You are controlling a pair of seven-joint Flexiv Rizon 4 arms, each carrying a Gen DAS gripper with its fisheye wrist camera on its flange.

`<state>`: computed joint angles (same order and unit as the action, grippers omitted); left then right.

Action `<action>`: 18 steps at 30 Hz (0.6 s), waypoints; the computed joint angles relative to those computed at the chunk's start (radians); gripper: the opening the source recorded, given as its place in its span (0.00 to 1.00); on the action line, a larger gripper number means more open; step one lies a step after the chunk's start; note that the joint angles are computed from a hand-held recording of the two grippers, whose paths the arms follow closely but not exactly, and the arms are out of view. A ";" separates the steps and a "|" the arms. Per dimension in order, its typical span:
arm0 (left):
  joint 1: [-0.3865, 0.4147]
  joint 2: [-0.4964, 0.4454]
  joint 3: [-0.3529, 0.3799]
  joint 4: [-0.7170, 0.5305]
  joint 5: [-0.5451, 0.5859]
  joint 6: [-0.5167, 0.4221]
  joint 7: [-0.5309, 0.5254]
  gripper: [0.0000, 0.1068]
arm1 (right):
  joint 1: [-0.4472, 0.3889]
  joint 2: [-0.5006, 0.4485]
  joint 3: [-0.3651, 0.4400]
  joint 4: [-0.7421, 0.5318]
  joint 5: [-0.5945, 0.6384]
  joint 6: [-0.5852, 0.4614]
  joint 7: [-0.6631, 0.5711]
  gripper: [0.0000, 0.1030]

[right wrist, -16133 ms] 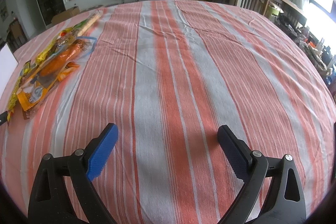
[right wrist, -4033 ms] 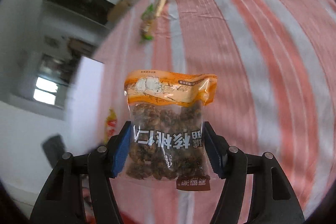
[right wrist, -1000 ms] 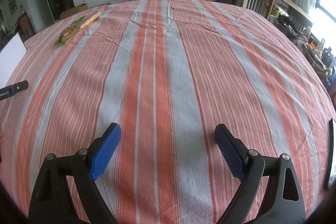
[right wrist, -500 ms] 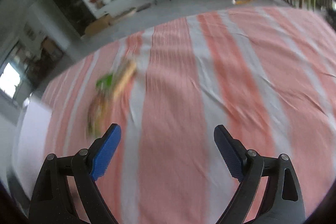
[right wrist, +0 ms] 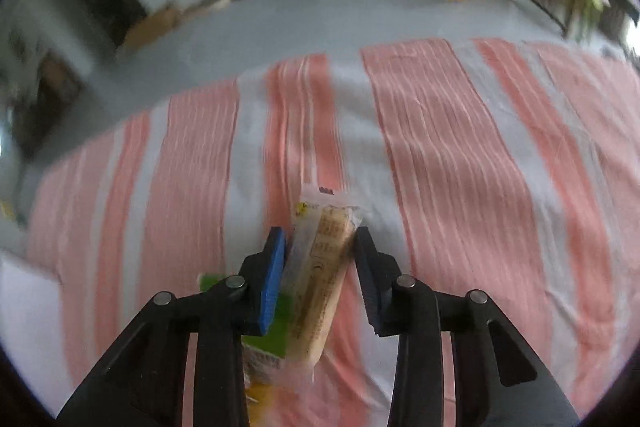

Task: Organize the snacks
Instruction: 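Grasp the wrapped bread stick with right tool while left grasps green-labelled bag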

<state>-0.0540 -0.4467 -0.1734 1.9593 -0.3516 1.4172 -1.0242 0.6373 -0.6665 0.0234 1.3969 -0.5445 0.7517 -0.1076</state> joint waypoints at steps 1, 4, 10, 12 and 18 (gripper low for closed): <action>0.001 0.000 -0.001 0.001 0.000 0.001 0.001 0.96 | -0.002 0.022 0.014 0.027 0.003 -0.007 -0.027 0.35; 0.002 0.000 -0.002 0.001 0.000 0.001 0.000 0.96 | -0.020 0.145 0.086 0.193 0.039 0.009 -0.112 0.36; 0.002 0.000 -0.002 0.001 0.001 0.001 0.000 0.96 | 0.008 0.446 0.202 0.596 0.018 0.034 -0.022 0.40; 0.004 0.000 -0.004 0.001 0.000 0.000 0.001 0.96 | 0.032 0.522 0.230 0.705 -0.079 0.038 0.118 0.50; -0.071 -0.021 0.086 -0.050 0.037 -0.031 -0.101 0.96 | 0.058 0.592 0.291 0.826 -0.334 -0.007 0.477 0.80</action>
